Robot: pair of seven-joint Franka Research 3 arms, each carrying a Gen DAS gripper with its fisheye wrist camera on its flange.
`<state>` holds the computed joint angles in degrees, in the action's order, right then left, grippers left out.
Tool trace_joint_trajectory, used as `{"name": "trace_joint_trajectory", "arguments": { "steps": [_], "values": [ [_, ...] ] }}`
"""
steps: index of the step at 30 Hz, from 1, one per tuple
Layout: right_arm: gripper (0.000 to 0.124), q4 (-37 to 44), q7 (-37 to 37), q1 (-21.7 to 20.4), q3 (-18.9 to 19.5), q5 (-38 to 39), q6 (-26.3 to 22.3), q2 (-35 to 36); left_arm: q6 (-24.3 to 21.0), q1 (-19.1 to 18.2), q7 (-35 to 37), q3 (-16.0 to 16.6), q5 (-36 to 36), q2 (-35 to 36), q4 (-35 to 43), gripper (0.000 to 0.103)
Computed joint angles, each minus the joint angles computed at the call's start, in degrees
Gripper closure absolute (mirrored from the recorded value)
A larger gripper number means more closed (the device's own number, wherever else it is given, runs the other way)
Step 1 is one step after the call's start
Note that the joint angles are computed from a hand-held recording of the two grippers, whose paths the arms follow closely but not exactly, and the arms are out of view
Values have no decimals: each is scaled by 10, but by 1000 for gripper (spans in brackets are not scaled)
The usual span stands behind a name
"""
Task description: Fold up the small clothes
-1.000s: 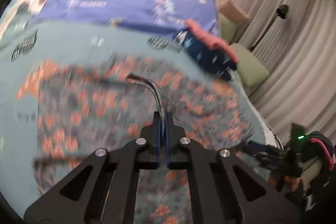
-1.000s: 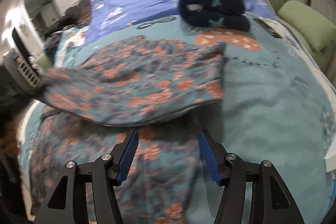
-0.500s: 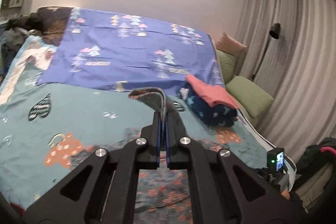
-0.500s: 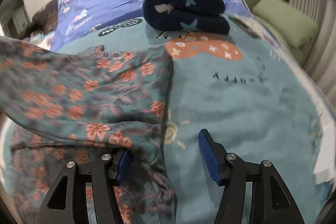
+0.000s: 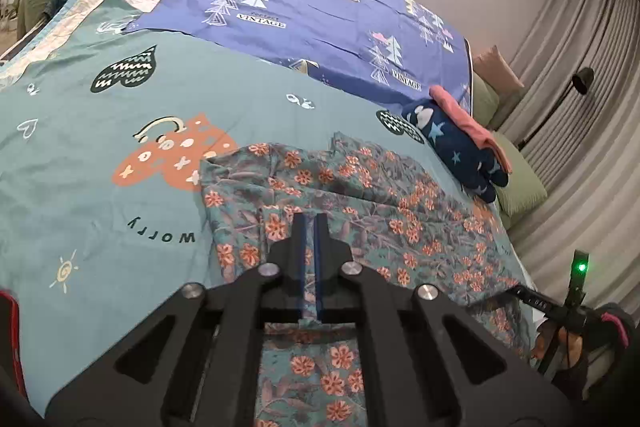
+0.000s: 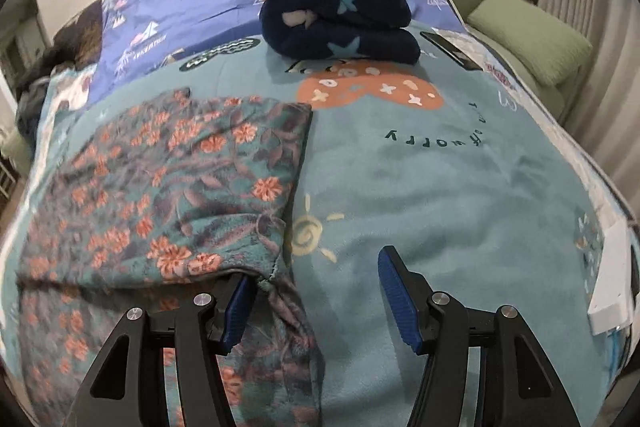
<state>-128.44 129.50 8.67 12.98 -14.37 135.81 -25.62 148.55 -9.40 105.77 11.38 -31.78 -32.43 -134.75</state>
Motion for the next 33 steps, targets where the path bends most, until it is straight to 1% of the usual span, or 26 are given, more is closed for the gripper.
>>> {"name": "trace_joint_trajectory", "arguments": {
  "steps": [1,2,3,4,5,6,7,10,11,12,13,14,16,18,21,22,23,24,25,26,27,28,30,31,33],
  "values": [
    [63,5,-5,2,2,-2,-8,2,1,2,-1,-3,4,1,1,96],
    [63,7,-11,5,4,-4,-15,2,-3,7,-6,-9,13,5,4,89],
    [63,8,-16,8,5,-5,-20,1,-7,11,-10,-12,22,11,8,69],
    [63,7,-21,12,5,-5,-22,0,-7,16,-15,-16,30,18,10,53],
    [63,6,-24,14,5,-5,-21,0,-7,19,-17,-19,36,26,12,51],
    [63,5,-26,15,7,-8,-20,0,-14,16,-13,-16,36,38,18,51],
    [63,6,-27,14,11,-15,-21,2,-30,18,-14,-17,41,53,28,51],
    [63,12,-25,17,16,-26,-26,10,-49,43,-40,-43,69,86,41,52],
    [63,13,-27,21,14,-23,-22,12,-53,46,-40,-47,71,95,45,57],
    [63,14,-29,24,12,-20,-19,14,-55,47,-38,-50,69,102,48,84],
    [63,15,-29,25,12,-20,-16,15,-63,47,-33,-50,63,107,53,97],
    [63,17,-27,24,13,-24,-13,17,-69,42,-25,-45,42,108,57,97],
    [63,20,-16,20,18,-38,-7,20,-69,36,-1,-39,4,100,60,97],
    [63,22,-4,16,17,-45,-1,22,-50,32,18,-42,-19,79,61,97],
    [63,27,19,11,15,-47,-2,28,-28,7,56,-27,-64,52,75,97],
    [63,27,31,8,16,-51,-4,28,-14,2,66,-27,-70,42,79,97],
    [62,27,48,2,19,-58,-10,28,-1,1,69,-29,-67,37,81,97],
    [62,29,83,-9,31,-77,-25,26,15,1,72,-32,-60,31,83,97],
    [62,26,106,-13,35,-91,-27,21,28,0,73,-32,-52,28,82,97],
    [62,17,121,-12,34,-99,-15,12,39,-3,75,-31,-44,26,82,97],
    [62,3,133,-10,33,-105,10,-1,47,-4,75,-28,-35,26,79,97],
    [62,-3,136,-10,35,-112,21,-7,54,1,67,-29,-21,28,74,97],
    [56,-7,120,-7,42,-131,45,-11,58,28,26,-38,20,45,67,97],
    [49,-3,102,0,39,-125,44,-5,55,38,6,-38,33,57,65,97],
    [48,9,66,19,24,-84,33,11,31,42,-17,-21,30,81,59,97]
  ]
}}
